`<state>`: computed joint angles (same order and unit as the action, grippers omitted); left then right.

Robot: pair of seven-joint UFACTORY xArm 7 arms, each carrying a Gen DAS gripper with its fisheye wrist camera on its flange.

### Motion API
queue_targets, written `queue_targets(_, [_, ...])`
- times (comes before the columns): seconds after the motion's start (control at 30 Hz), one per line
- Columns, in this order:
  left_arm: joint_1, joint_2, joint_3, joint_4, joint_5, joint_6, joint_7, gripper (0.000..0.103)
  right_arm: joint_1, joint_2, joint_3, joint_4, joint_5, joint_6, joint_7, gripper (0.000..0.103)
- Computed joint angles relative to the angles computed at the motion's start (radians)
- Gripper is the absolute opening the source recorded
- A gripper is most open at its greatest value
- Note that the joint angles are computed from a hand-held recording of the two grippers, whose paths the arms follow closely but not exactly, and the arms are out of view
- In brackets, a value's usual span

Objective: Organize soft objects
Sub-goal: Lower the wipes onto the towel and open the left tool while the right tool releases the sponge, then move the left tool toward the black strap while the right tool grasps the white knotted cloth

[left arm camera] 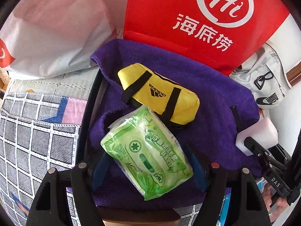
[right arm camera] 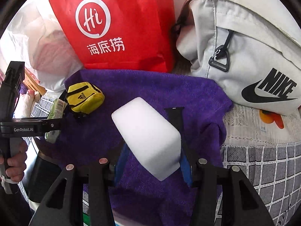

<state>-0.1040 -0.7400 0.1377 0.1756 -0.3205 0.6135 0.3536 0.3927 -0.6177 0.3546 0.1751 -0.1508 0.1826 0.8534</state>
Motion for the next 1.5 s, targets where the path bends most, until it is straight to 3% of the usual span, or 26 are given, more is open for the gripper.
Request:
queue_targets(0.13, [-0.002,0.033,0.017,0.017,-0.014,0.003,0.013,0.075,0.045,0.021,-0.054,-0.001,0.024,-0.01,-0.047,0.052])
queue_targets(0.2, [-0.009,0.041,0.015,0.017,-0.029,-0.006,0.013,0.076,0.049,0.024,-0.053,0.002,0.032,-0.005,-0.053,0.067])
queue_targets(0.3, [-0.006,0.039,0.032,0.021,-0.046,0.0,0.025,0.086,0.034,0.016,-0.03,0.008,0.029,0.004,-0.048,0.078])
queue_targets(0.6, [0.07,-0.093,0.032,0.012,-0.009,0.112,0.051,0.087,0.019,-0.042,0.012,0.007,0.013,0.029,-0.021,0.079])
queue_targets(0.83, [0.121,-0.26,0.02,-0.003,0.051,0.241,0.041,0.087,0.009,-0.158,0.04,0.01,-0.003,0.127,0.046,0.079])
queue_targets(1.2, [0.252,-0.54,0.071,-0.01,0.119,0.521,0.05,0.087,0.172,-0.439,0.059,-0.013,0.032,0.398,0.122,0.079])
queue_targets(1.33, [0.294,-0.669,0.079,-0.024,0.134,0.622,0.042,0.087,0.254,-0.568,0.115,-0.023,0.056,0.522,0.212,0.079])
queue_targets(1.5, [0.375,-0.828,0.123,-0.03,0.181,0.76,0.048,0.087,0.356,-0.648,0.164,-0.016,0.085,0.605,0.312,0.079])
